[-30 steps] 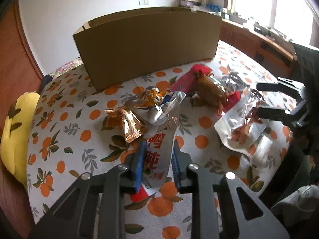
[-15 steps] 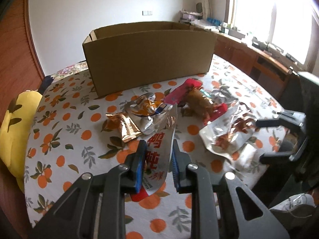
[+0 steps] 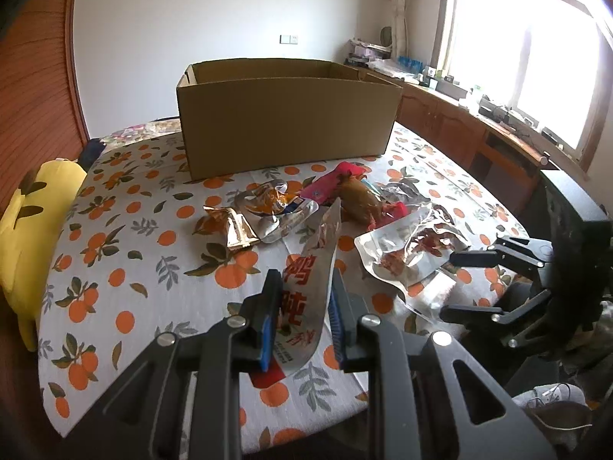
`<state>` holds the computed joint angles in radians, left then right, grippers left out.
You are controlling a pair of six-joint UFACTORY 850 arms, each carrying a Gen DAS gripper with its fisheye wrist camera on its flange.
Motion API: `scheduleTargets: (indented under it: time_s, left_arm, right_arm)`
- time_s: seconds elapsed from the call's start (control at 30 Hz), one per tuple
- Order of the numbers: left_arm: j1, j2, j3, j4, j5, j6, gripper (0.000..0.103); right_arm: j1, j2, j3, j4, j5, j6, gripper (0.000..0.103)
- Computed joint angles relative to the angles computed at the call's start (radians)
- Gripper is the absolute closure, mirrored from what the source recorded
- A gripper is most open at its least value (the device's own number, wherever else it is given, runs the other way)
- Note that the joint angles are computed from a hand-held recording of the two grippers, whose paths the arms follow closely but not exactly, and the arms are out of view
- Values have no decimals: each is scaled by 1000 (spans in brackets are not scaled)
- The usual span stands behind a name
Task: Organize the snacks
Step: 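Grasp the white duck-neck packet with the left tool while the right tool grasps the small white packet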
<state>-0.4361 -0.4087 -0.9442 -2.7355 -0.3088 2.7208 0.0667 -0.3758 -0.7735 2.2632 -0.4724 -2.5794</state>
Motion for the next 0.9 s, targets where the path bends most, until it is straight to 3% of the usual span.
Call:
scheduleTargets:
  time_s: [0.1,0.37,0.47,0.53,0.67,0.73,0.87,0.9]
  left_arm:
    - [-1,5,6,-5,-2,4,81]
    - [3,2,11,44,-15,-54,81]
    - [3,-5,6,61,-12,-71,81]
    - [1,-8,5,64,-13,-76,81]
    - [0,-10,1,72,-13,-84,81]
    - [0,-9,1,69,-12,-80,81]
    - [1,-9,2,67,-16,-81,81]
    - [2,-9,2,69,-18,-83,81]
  right_arm:
    - [18,-3,0,7,9,-23,41]
    - [32,-36,-38,-26,5,20,40]
    - [39,-43,-43,10,5,3,38]
    - [42,-46,-41,32,-6,-14,30]
    - [69,-56,-41,160,-5,-119,19]
    - [92,-60,-39,250,5,-213,18]
    - [86,-54,-28,245,0,-228,25]
    - [80,-52,-29,232,3,-215,31]
